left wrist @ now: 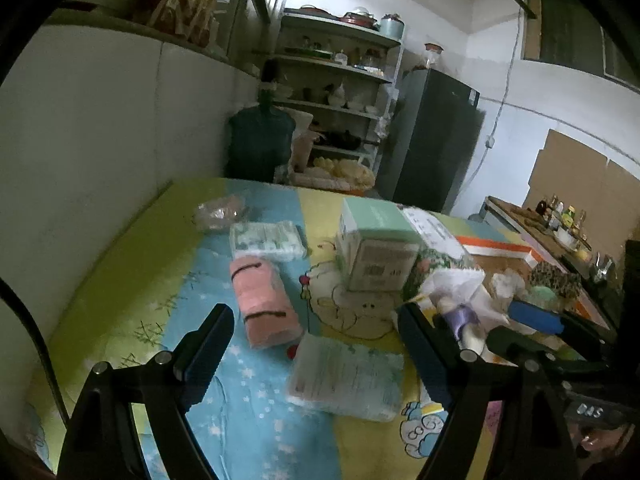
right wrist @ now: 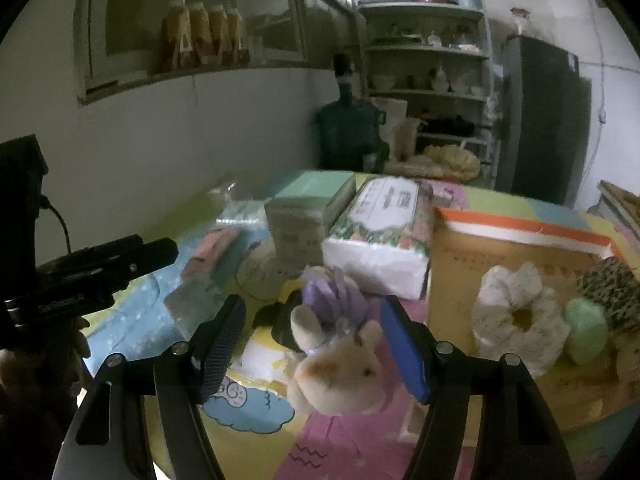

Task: Organize soft objects
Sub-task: 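Move both tools back over the pile of soft items, then grasp the yellow-and-white bag with the left tool while the right tool grasps the white bow bunny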

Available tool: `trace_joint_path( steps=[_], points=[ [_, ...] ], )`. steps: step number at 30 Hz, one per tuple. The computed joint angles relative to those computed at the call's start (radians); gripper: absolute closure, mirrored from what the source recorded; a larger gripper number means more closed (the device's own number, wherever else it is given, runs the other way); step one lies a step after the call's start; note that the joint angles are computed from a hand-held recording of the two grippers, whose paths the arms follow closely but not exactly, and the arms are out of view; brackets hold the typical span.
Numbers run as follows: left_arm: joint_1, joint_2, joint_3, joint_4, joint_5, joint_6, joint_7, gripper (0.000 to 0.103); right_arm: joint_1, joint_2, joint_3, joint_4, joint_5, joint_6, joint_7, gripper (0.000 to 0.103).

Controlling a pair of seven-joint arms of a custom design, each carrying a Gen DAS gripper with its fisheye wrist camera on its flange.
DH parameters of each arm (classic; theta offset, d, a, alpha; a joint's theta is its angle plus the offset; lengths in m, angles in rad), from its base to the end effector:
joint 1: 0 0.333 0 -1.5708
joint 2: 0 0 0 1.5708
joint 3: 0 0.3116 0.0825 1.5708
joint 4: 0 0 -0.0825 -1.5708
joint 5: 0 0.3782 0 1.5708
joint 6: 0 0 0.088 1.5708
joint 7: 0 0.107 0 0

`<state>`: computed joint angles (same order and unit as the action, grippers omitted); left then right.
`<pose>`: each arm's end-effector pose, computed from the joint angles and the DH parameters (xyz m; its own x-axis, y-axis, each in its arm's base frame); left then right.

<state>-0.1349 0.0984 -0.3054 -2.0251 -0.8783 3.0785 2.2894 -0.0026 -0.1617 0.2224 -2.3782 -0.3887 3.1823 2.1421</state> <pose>0.5716 -0.1942 0.4925 -0.3736 -0.9085 0.1871 -0.5793 0.0710 -0.8120 0.4966 0.1512 0.4948 0.1228 -0.9848 -0.1226 -0.5869 0.0275 -0.8092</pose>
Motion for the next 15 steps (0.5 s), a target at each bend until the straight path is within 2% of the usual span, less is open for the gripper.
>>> trace_joint_path(
  steps=[3, 15],
  points=[
    [0.003, 0.005, -0.003, 0.003, -0.011, -0.009, 0.016, 0.019, 0.032, 0.013, -0.029, 0.0, 0.026, -0.005, -0.025, 0.04],
    [-0.002, 0.013, -0.007, 0.007, -0.064, -0.043, 0.088, 0.019, 0.114, 0.059, -0.103, 0.038, 0.055, -0.085, -0.057, 0.045]
  ],
)
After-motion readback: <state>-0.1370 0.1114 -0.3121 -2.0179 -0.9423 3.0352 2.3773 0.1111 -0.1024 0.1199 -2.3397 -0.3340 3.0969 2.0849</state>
